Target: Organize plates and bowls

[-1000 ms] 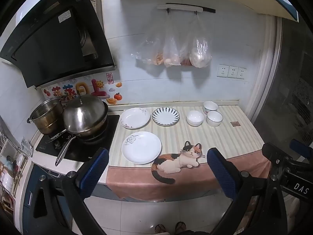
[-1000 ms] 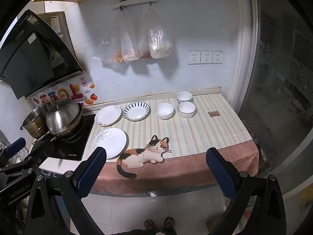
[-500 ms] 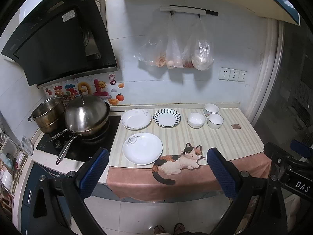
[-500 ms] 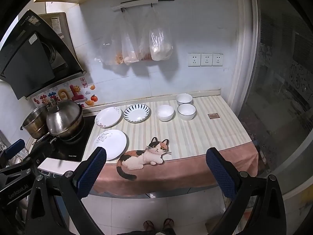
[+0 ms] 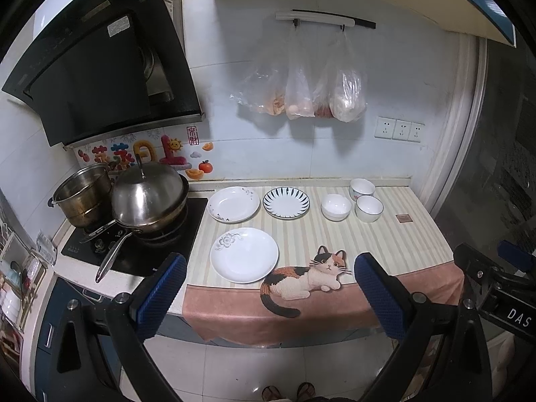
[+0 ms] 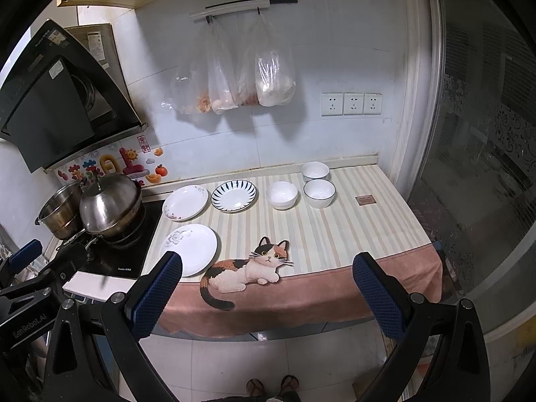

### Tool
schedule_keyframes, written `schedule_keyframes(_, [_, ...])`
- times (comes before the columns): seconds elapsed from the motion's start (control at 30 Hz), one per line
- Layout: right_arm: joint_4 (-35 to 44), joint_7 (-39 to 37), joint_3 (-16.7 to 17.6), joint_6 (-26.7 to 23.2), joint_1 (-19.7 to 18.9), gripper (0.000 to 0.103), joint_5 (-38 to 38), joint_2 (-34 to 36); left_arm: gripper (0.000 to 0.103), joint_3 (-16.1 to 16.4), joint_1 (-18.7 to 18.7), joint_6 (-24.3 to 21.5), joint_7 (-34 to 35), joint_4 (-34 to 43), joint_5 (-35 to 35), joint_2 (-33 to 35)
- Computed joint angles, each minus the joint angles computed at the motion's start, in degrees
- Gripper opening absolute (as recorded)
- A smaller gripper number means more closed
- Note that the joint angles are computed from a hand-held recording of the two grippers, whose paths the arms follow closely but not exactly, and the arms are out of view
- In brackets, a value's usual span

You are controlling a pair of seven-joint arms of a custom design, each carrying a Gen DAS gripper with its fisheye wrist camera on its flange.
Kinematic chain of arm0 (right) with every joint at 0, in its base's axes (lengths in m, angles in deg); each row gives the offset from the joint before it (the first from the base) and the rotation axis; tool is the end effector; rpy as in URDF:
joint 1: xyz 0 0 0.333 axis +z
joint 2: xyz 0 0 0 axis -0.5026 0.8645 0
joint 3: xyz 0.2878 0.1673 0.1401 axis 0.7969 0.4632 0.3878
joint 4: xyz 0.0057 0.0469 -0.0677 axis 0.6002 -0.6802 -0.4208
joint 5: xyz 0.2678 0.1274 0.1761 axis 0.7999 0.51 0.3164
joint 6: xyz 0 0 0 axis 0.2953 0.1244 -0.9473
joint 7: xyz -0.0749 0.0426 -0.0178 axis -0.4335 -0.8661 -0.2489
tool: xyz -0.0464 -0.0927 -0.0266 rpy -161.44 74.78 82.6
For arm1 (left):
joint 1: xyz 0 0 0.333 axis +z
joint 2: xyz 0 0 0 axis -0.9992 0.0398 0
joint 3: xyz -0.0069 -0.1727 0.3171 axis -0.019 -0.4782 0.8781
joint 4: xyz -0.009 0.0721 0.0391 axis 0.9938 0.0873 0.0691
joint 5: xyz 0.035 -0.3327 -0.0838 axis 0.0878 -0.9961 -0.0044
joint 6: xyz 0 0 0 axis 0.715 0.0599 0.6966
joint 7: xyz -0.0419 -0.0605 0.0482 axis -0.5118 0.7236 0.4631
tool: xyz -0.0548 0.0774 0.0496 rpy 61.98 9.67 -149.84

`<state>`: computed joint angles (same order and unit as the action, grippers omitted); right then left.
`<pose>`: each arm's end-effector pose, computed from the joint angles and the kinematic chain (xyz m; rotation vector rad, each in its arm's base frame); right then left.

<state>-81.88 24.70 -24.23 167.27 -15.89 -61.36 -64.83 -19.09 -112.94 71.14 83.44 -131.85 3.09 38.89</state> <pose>0.5441 0.1675 0.7725 -1.8147 1.5290 -0.5835 0.5126 -0.2938 0.7830 -1.8663 1.4098 -0.6558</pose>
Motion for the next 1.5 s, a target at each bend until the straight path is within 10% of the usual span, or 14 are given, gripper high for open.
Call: schedule_keyframes(1.5, [3.3, -0.2, -0.3, -1.4, 0.1, 0.103, 0.4, 3.0, 0.103, 1.6, 0.1, 0.8, 1.5, 2.2, -1.6, 2.6])
